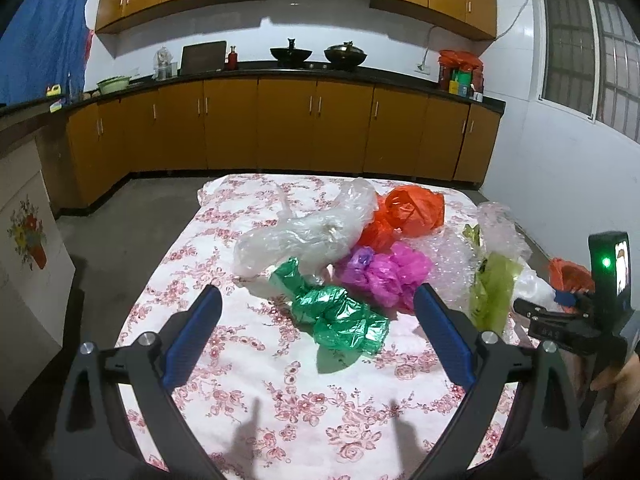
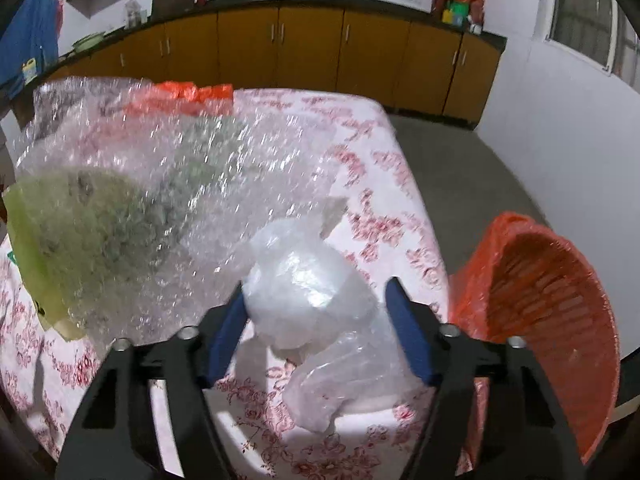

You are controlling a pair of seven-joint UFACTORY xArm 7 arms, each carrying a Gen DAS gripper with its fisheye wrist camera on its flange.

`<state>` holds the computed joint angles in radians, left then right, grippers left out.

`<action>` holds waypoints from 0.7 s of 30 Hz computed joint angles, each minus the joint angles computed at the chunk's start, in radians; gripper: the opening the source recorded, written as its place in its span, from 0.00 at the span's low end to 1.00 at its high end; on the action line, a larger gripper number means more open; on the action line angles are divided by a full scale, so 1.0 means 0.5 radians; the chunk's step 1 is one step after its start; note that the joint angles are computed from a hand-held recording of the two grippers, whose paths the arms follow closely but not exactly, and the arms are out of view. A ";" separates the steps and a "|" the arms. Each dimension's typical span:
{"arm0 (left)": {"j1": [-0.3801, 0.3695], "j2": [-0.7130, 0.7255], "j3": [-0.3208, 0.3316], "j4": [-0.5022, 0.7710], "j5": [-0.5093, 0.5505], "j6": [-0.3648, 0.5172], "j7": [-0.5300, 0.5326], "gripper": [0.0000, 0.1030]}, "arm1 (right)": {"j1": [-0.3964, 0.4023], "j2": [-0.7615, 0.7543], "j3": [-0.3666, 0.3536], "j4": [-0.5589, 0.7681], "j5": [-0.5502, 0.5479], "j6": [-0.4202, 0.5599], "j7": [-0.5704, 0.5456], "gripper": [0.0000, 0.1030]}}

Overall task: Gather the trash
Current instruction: 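Grasp the clear plastic bag with the right tool from the table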

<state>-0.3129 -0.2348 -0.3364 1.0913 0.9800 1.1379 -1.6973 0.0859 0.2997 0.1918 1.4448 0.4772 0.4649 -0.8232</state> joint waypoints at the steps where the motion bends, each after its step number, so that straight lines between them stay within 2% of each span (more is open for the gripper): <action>1: 0.001 -0.001 0.004 -0.002 -0.006 -0.007 -0.005 0.92 | -0.007 -0.007 0.005 -0.016 0.013 -0.005 -0.014 0.54; 8: -0.004 0.026 0.004 0.030 0.028 -0.065 0.010 0.91 | -0.078 -0.168 0.018 -0.179 0.288 -0.047 -0.169 0.48; 12: -0.020 0.121 0.010 0.152 0.115 -0.150 0.029 0.91 | -0.096 -0.240 -0.029 -0.220 0.431 -0.061 -0.227 0.47; 18: -0.108 0.407 0.095 0.481 0.233 -0.319 0.163 0.91 | -0.132 -0.354 -0.122 -0.277 0.637 -0.053 -0.301 0.47; 21: -0.166 0.600 0.178 0.706 0.188 -0.366 0.313 0.81 | -0.150 -0.393 -0.174 -0.293 0.702 -0.029 -0.317 0.47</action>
